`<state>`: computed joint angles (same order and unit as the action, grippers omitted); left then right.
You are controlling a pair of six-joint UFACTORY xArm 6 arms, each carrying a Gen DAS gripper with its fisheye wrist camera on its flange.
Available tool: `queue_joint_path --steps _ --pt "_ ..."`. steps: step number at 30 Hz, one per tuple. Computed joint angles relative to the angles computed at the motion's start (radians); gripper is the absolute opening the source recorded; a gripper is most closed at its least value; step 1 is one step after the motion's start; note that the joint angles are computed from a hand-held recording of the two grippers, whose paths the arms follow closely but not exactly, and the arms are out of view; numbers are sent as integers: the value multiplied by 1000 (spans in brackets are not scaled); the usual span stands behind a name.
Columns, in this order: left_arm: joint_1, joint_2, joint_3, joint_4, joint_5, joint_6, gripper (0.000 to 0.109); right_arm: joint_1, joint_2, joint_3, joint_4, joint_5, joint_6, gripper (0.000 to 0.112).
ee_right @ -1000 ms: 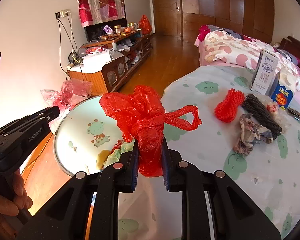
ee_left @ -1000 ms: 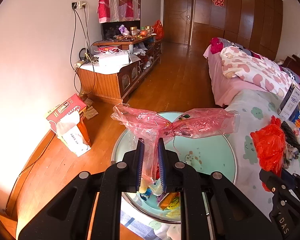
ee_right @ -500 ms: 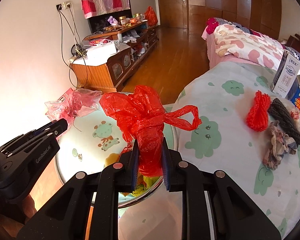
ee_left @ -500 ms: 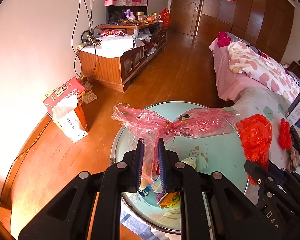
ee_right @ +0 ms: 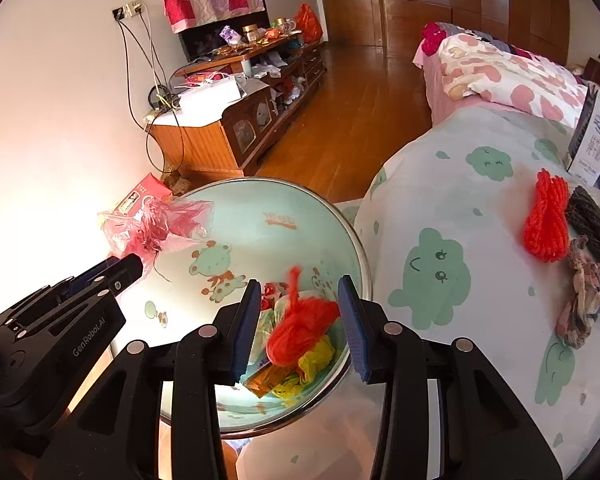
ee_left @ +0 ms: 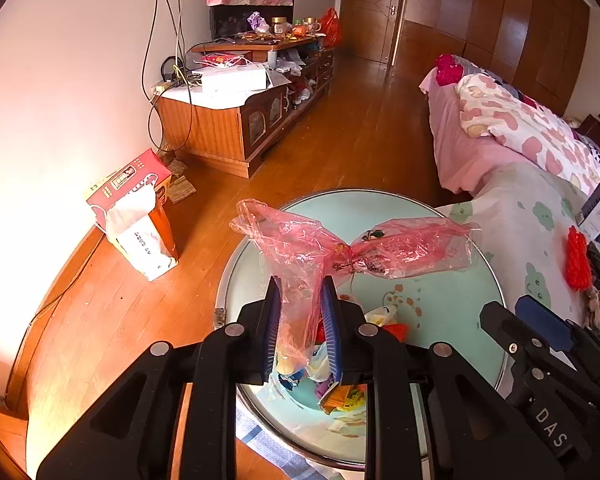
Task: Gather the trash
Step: 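Open both grippers to release the pink wrapper and red bag into the bin, then grasp the red mesh net with the left gripper while the right grasps the black rope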
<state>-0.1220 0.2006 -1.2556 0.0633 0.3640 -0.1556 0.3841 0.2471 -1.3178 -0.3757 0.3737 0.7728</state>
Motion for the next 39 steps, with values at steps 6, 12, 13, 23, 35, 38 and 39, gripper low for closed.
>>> queue_joint_path --steps 6,12,13,23,35,38,39 --pt "-7 -16 16 70 -17 -51 46 -16 -69 67 -165 -9 163 42" --pt "-13 -42 36 170 -32 -134 80 -40 -143 135 -272 0 283 54" --pt "-13 -47 42 194 -40 -151 84 -47 -165 156 -300 0 312 57" --pt "-32 -119 109 312 -110 -231 97 -101 -324 309 -477 14 480 72" --pt "-75 -197 192 296 -133 -176 97 -178 -505 485 -505 32 549 72" --pt "-92 -210 207 228 -129 -114 97 -204 -552 535 -508 36 558 72" --pt "-99 -213 212 208 -128 -96 97 -215 -569 553 -507 38 559 72"
